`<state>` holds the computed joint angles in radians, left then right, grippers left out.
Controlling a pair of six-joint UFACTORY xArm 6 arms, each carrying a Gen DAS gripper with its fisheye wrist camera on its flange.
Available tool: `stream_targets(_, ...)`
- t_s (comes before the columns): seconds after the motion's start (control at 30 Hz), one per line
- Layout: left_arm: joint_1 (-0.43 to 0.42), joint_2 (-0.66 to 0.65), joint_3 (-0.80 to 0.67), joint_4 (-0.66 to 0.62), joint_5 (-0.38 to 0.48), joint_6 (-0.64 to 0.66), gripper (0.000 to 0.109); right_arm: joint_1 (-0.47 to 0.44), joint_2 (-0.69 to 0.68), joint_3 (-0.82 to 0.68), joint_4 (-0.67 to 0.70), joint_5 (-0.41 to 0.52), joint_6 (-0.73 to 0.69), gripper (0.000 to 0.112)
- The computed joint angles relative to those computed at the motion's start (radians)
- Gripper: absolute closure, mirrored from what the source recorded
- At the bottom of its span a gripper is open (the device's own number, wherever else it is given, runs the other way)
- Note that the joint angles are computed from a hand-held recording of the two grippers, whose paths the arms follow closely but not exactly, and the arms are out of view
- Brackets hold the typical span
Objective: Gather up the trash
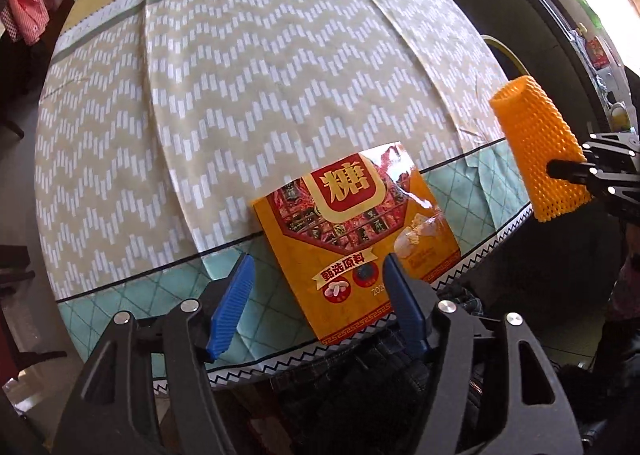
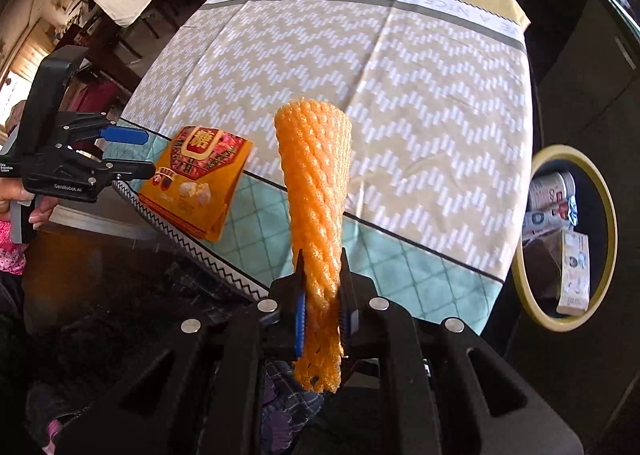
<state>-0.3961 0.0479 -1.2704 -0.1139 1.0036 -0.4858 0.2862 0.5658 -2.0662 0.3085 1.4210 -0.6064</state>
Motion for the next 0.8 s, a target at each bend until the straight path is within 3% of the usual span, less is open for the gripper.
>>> stream_targets(0.27,-0.005,0.037,0.004,-0.133,0.051,0.006,0.045,-0.009,-0.027,0.049,0.014,-0.027,-0.025,0.097)
stream_targets(0.43,-0.012,0.011,0.06,-0.211,0.015,0.027,0.046,0.006,-0.059,0.08,0.008,-0.042,-0.039,0.097)
stream_targets(0.5,-0.022,-0.009,0.089,-0.21,-0.017,0.026,0.054,0.01,-0.065,0.085,0.007,-0.045,-0.039,0.097)
stream_targets(0.57,-0.023,-0.022,0.101,-0.209,-0.038,0.028,0.076,0.012,-0.068,0.087,0.004,-0.048,-0.036,0.097)
stream_targets(0.67,-0.033,-0.03,0.098,-0.198,-0.057,0.043,0.098,0.01,-0.075,0.09,-0.001,-0.057,-0.03,0.097)
stream_targets(0.8,-0.05,-0.02,0.073,-0.213,-0.083,0.079,0.104,-0.005,-0.079,0.077,-0.001,-0.065,-0.023,0.097)
